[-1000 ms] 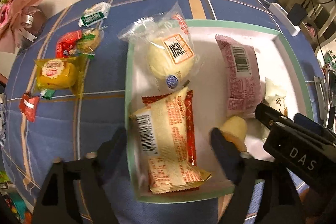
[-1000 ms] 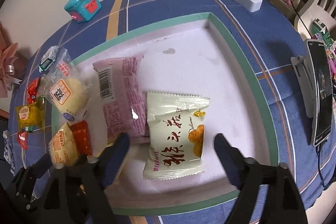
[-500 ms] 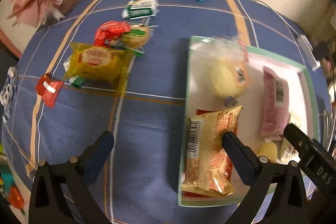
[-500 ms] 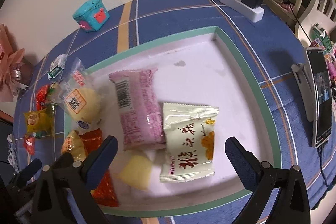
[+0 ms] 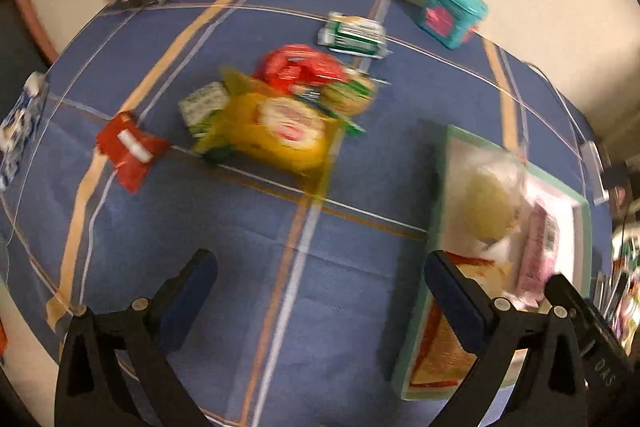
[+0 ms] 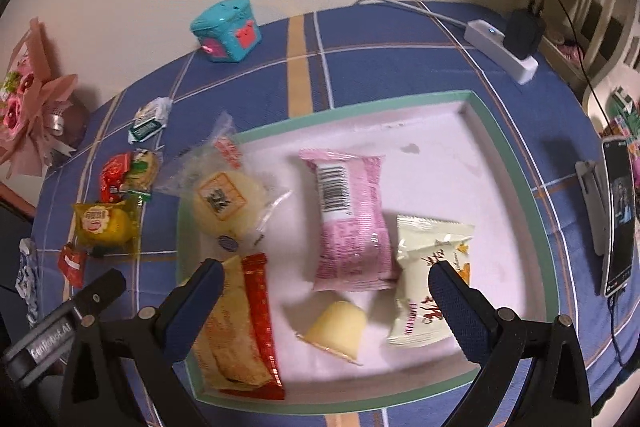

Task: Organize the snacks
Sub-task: 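Grasp the yellow bread bag with the right gripper while the left grasps the red wafer box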

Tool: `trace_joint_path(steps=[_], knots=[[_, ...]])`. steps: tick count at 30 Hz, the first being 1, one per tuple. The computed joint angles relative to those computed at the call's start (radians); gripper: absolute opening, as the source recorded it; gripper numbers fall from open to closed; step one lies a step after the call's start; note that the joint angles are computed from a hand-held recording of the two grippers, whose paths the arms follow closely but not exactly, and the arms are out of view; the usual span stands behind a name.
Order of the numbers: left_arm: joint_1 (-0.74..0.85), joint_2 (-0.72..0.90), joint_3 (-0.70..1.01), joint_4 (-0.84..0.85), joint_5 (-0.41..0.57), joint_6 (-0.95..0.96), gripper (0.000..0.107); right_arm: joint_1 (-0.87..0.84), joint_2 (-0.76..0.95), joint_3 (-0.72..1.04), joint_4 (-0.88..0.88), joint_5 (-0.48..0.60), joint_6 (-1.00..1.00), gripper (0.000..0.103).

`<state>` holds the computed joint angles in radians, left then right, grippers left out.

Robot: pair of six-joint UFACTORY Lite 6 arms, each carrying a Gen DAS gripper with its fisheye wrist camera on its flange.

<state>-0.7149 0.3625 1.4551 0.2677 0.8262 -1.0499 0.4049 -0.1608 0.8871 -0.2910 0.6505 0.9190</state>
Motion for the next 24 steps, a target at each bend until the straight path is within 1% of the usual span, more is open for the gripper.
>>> trace_joint_path(steps=[9,12,17,21,24], knots=[[0.204,-0.176,-0.221,0.054,0.011,-0.016,0.103,0.16,0.15,0.157,-0.061,0.009,0.106,0.103],[0.296,-0.255,-0.306,0.054,-0.002,0.016,0.103,0.224,0.215,0.226,-0.092,0.012,0.15,0.103],[0.43,-0.335,-0.395,0.028,-0.027,0.094,0.103,0.324,0.359,0.378,-0.119,0.026,0.182,0.103],[0.516,-0.362,-0.43,0.01,-0.05,0.145,0.103,0.391,0.488,0.514,-0.113,0.036,0.168,0.103],[0.563,-0.342,-0.429,-0.015,-0.074,0.19,0.103,0.421,0.569,0.6,-0.099,0.031,0.146,0.103]])
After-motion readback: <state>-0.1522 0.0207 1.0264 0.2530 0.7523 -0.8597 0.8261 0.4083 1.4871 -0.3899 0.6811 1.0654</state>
